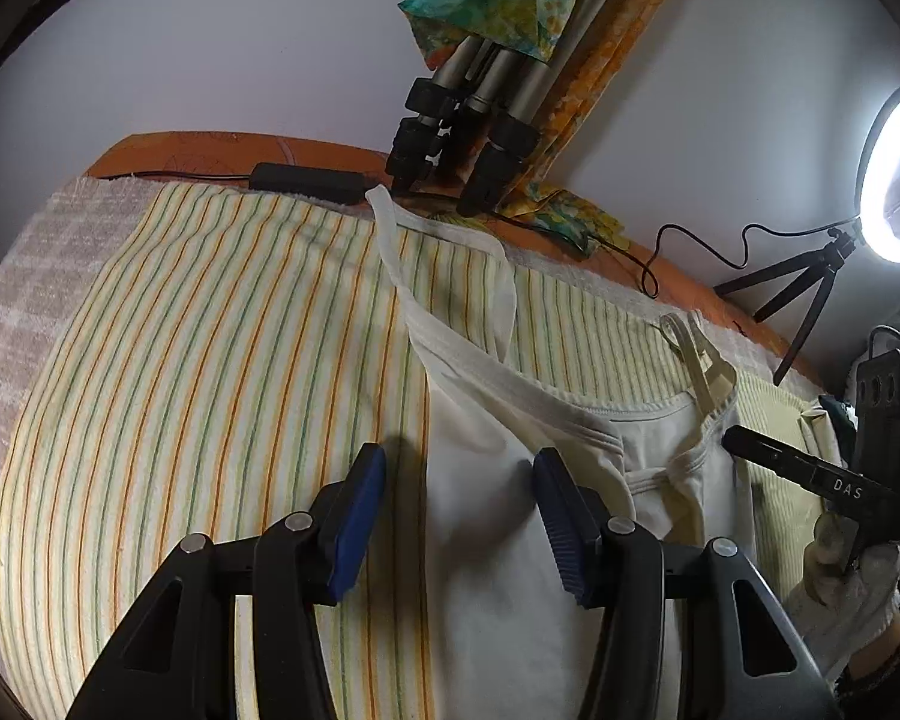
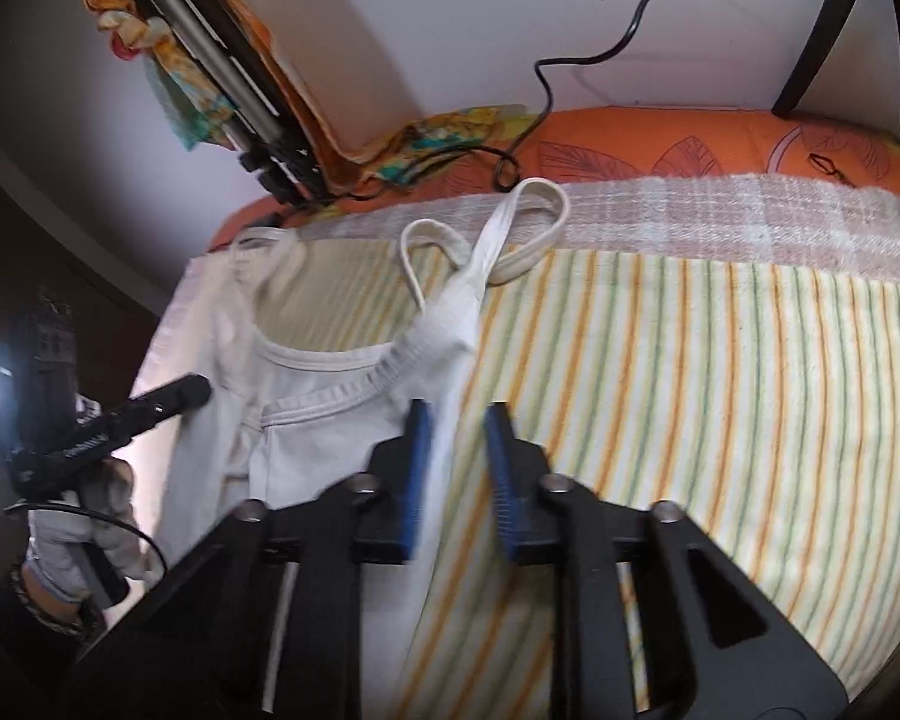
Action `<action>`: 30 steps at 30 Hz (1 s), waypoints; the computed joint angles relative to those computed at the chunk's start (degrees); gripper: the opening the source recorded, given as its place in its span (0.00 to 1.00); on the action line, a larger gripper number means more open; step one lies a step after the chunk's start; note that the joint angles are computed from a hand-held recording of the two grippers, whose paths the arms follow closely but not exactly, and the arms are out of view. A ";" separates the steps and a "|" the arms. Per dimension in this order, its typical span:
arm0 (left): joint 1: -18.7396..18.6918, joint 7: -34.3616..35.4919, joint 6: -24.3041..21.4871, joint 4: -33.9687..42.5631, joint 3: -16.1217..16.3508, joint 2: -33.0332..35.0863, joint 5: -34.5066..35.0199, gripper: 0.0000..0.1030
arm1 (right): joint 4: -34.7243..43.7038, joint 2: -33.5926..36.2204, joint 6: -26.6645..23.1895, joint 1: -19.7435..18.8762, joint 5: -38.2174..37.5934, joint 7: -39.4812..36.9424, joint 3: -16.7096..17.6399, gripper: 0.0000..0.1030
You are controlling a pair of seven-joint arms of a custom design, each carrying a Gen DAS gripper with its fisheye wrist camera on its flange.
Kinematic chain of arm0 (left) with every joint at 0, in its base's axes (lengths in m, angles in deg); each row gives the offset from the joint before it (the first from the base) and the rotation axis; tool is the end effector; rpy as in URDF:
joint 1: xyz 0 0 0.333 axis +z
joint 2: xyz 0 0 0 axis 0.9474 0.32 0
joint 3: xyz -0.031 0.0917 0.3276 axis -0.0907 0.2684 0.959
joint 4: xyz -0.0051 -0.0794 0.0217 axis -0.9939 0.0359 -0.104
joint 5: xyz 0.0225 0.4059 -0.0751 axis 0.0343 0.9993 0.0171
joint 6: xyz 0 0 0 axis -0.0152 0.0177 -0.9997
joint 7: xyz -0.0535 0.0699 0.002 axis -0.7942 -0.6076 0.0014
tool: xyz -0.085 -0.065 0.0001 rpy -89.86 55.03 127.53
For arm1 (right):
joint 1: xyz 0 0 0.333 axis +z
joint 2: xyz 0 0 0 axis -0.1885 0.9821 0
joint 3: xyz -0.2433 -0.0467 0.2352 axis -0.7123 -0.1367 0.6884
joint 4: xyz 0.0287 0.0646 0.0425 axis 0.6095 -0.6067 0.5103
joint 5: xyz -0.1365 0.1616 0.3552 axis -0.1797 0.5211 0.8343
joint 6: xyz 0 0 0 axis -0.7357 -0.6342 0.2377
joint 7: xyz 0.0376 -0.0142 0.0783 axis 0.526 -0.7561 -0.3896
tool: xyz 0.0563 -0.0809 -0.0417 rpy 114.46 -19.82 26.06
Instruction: Fold small clothes
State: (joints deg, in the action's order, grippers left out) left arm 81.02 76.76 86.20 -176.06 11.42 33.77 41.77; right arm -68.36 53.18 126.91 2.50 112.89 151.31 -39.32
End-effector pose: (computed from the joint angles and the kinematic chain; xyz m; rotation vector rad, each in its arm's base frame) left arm 0.6893 -0.0006 0.4342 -1.7809 2.3603 -1.0361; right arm 0.6040 0.1791 0.4541 -1.5528 1.9120 -0.1125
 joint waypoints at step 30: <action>1.69 3.37 0.75 2.26 -2.30 0.52 -6.14 0.01 | 0.48 -1.38 4.84 -0.27 21.08 -17.19 2.52 0.07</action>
State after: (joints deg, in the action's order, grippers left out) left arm 82.71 80.12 86.95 -173.79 9.12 34.29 35.63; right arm -67.87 51.80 131.75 2.23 133.97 134.11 -36.80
